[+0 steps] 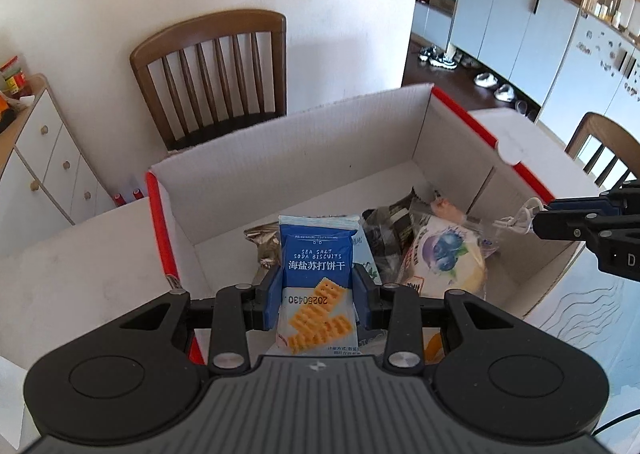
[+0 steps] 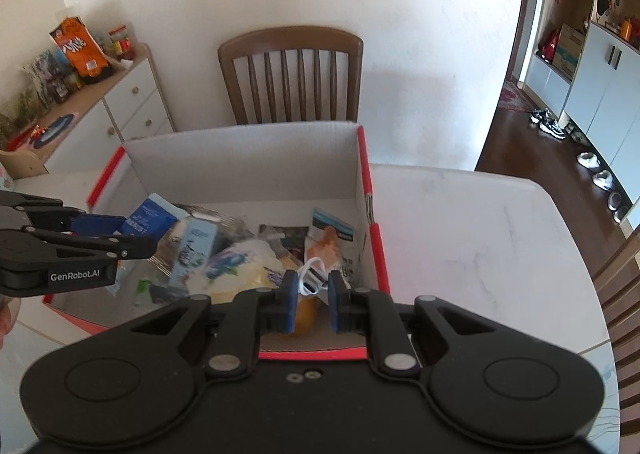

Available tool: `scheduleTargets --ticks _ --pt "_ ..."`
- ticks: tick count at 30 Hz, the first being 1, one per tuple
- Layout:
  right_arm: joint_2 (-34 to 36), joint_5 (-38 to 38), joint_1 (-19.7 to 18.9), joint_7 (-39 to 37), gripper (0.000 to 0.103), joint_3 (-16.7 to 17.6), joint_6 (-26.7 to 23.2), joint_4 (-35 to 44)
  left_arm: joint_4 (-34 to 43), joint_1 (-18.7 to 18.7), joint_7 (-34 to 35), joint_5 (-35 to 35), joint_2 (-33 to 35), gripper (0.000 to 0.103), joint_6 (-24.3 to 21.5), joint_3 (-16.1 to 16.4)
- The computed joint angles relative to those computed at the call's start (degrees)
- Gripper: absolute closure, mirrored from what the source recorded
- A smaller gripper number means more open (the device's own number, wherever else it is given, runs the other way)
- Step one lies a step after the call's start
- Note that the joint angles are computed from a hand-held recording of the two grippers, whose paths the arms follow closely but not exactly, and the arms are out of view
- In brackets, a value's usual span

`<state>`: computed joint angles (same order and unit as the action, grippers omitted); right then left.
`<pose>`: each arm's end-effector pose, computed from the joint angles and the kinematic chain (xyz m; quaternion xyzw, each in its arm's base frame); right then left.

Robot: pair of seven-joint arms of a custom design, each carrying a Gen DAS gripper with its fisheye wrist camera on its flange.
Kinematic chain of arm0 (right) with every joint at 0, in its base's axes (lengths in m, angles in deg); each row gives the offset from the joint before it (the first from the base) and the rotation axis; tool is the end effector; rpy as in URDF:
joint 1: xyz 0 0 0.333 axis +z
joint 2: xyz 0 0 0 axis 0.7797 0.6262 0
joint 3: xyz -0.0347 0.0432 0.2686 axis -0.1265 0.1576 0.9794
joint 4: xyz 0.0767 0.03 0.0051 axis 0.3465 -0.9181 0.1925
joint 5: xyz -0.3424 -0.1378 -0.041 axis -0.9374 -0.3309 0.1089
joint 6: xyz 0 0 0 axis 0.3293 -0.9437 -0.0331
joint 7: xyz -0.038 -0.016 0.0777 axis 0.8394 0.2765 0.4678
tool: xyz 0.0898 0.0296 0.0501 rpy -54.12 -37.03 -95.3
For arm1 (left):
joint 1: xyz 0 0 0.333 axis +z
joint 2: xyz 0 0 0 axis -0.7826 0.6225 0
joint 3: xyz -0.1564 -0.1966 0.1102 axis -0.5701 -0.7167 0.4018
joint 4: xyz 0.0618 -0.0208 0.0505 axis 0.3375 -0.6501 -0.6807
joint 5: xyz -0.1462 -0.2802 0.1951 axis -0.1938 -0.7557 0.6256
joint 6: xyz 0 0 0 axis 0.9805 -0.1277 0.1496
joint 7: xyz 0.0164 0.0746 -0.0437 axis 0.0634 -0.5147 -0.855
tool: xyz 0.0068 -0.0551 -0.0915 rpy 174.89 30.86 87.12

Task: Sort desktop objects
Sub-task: 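Open the right gripper dropping the cable while the left releases the biscuit packet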

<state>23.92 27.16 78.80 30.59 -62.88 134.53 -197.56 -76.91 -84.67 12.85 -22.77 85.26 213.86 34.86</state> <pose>0.4948 0.3471 0.3867 -0.8444 0.4146 -0.1184 0.3180 0.4526 -0.4390 0.3708 -0.7257 0.6109 -0.2036 0.2424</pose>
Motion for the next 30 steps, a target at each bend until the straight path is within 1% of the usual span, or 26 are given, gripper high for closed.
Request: scheduleTargets --ticks 8,10,12,14,16,18,19,20,21,22,25,28,29,30 --pt "1.9 -4.3 1.3 2.0 0.088 -1.6 -0.8 0.9 2.3 0.0 2.8 -2.4 3.0 0.068 -0.1 0.4" --pt "1.9 -5.9 1.8 2.1 0.085 -2.0 -0.3 0.6 2.4 -0.1 2.9 -2.6 3.4 0.068 0.0 0.6" --pt "1.9 -8.2 2.7 3.3 0.079 -3.0 -0.1 0.3 2.6 -0.1 3.1 -2.9 3.7 0.068 0.3 0.8" --pt "1.7 -8.5 2.2 2.6 0.079 -2.5 -0.4 0.0 2.8 -0.2 3.3 -3.0 3.9 0.068 0.3 0.9" --pt "1.1 -7.9 1.5 1.1 0.074 -1.7 -0.1 -0.8 2.9 -0.2 3.6 -3.3 4.0 0.068 0.5 1.0" --pt "0.4 -5.7 0.3 -1.7 0.06 -0.2 0.2 -1.4 3.2 -0.1 4.3 -3.8 4.3 0.068 0.5 1.0" --pt "0.0 -4.1 -0.5 -3.5 0.057 0.7 0.2 -1.7 3.3 0.0 4.6 -4.1 4.3 0.068 0.6 1.0" --pt "-0.5 -2.2 -1.2 -5.4 0.051 1.6 0.3 -2.0 3.3 0.1 4.9 -4.5 4.3 0.068 0.7 1.0" --pt "-0.9 0.1 -2.0 -7.7 0.047 2.6 0.4 -2.4 3.3 0.2 5.2 -4.9 4.3 0.068 0.8 0.9" --pt "-1.3 2.1 -2.5 -9.7 0.047 3.2 0.4 -2.7 3.2 0.3 5.4 -5.3 4.1 0.067 0.9 0.9" --pt "-2.2 5.1 -2.5 -12.6 0.046 3.2 -0.2 -3.1 3.0 0.3 5.7 -6.0 3.6 0.066 0.6 0.8" --pt "-2.4 7.7 -2.6 -14.6 0.045 3.0 -1.0 -2.8 2.4 -0.1 4.8 -5.3 2.6 0.062 0.3 0.9" --pt "-2.5 8.2 -2.5 -14.9 0.043 2.9 -1.1 -2.8 2.0 -0.1 4.4 -5.2 2.2 0.055 0.4 0.8" --pt "-2.6 8.3 -2.3 -14.9 0.04 2.6 -1.2 -2.9 1.4 0.0 3.9 -5.2 1.6 0.045 1.0 0.7"
